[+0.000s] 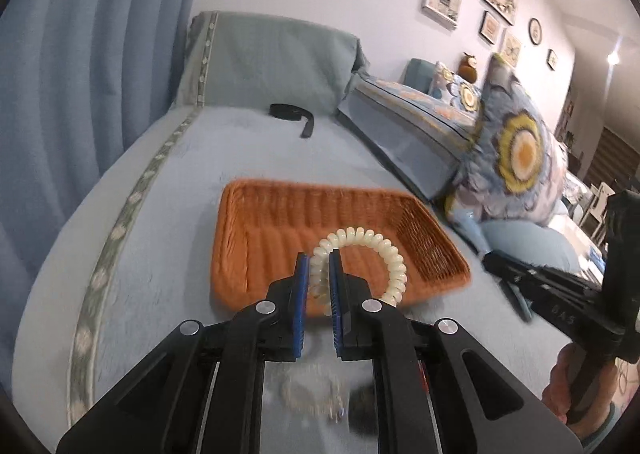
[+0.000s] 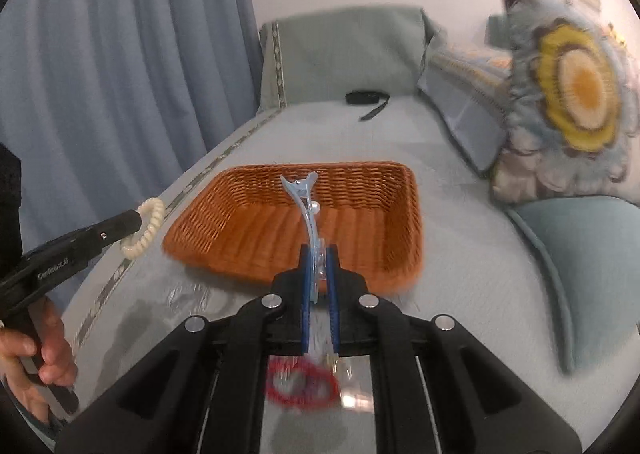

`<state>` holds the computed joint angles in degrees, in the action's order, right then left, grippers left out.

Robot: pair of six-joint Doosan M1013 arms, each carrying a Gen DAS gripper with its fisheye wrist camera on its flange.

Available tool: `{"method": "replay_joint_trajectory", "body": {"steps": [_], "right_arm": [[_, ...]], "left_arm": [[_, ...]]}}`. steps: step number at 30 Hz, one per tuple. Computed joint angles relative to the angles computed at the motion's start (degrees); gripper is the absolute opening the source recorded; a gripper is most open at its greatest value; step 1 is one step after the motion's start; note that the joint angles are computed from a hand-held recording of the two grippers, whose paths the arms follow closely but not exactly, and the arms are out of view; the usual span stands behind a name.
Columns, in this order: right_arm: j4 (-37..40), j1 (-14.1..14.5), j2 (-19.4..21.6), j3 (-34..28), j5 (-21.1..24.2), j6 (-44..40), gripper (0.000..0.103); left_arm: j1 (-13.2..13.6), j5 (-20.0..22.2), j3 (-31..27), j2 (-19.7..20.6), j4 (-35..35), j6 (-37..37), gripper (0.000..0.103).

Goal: Organize jewelry
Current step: 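Carry the cream bracelet with the left tool into the basket while the right tool drops the blue clip there, then withdraw both open tools from the basket back toward the jewelry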

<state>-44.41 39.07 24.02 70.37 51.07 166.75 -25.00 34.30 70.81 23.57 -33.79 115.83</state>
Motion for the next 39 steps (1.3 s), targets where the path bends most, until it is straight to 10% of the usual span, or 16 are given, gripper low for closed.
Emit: {"method": "replay_joint_trajectory", "body": {"steps": [12, 14, 16, 21, 39], "right_arm": [[20.33, -6.81, 6.91, -8.67, 4.71, -12.43, 0.006], [21.99, -7.11, 6.79, -8.40, 4.57, -12.48, 0.007], [22.65, -6.98, 6.07, -7.22, 3.22, -12.05, 0.011], [18.27, -5.53, 3.70, -4.27, 0.65, -9.46, 0.044], [8.51, -0.81, -7.20, 14.76, -8.63, 8.80, 0.044]], "left_arm": [[-1.96, 7.98, -13.36, 9.93, 13.72, -12.03, 0.009], [-1.81, 7.62, -12.55, 9.62, 12.86, -11.45, 0.013], [-1.72, 5.96, -10.65, 8.56, 12.42, -10.59, 0.044], [-0.64, 2.68, -5.49, 4.88, 5.85, -4.72, 0.047], [3.09, 1.16, 11.89, -5.12, -7.49, 3.49, 0.050]]}}
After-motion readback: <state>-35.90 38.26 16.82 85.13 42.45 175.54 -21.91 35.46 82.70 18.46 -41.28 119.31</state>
